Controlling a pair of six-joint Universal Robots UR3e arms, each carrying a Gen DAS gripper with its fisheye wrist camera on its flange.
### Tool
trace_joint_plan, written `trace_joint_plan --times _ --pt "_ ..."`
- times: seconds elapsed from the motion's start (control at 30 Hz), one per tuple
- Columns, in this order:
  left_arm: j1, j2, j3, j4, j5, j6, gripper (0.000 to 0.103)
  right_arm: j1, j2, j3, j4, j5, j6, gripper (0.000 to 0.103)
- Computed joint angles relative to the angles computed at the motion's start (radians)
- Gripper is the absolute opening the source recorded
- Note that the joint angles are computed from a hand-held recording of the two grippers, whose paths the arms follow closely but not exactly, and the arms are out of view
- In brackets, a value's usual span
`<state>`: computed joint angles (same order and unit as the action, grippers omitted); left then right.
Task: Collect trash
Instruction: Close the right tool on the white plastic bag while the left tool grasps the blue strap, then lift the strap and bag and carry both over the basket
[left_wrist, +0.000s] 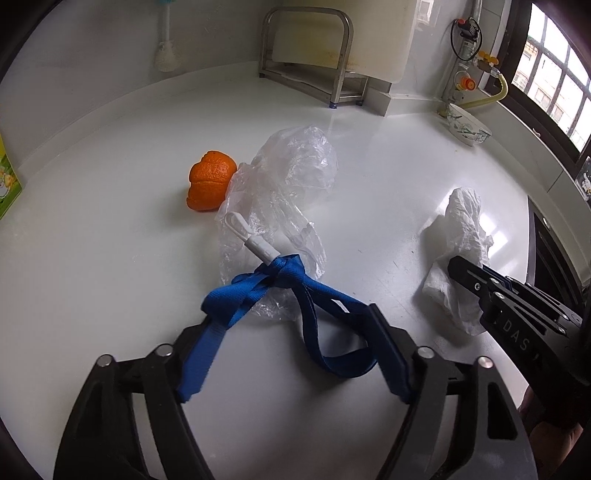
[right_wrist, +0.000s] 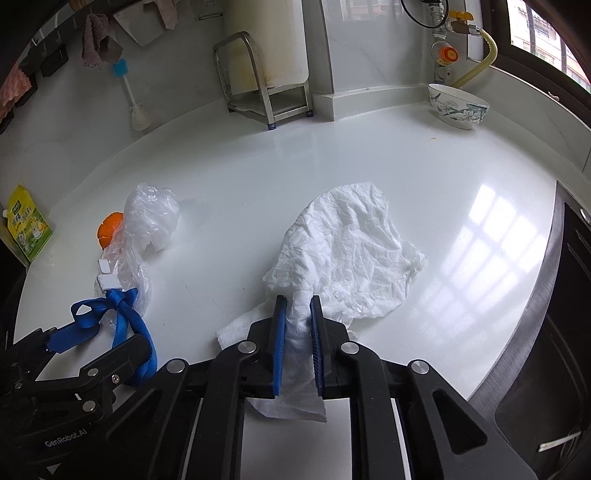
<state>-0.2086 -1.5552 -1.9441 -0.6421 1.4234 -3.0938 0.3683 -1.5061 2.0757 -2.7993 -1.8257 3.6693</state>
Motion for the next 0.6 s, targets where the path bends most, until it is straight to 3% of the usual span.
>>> trace_joint_plan --times 0.07,0.27,0.6 --pt "-0.010 0.005 -0.005 0.003 0.024 0.012 0.043 0.001 -0.010 0.010 0.000 0.002 0.006 0.012" --pt "0.018 0.057 -0.040 -0.026 0.013 0.051 0.006 0.022 -0.024 0.020 0.003 -0.004 0.028 0.012" --pt "0.106 0.209 -0.059 -0.113 -0.038 0.108 0.003 0.072 -0.087 0.005 0.060 -0.025 0.074 0.012"
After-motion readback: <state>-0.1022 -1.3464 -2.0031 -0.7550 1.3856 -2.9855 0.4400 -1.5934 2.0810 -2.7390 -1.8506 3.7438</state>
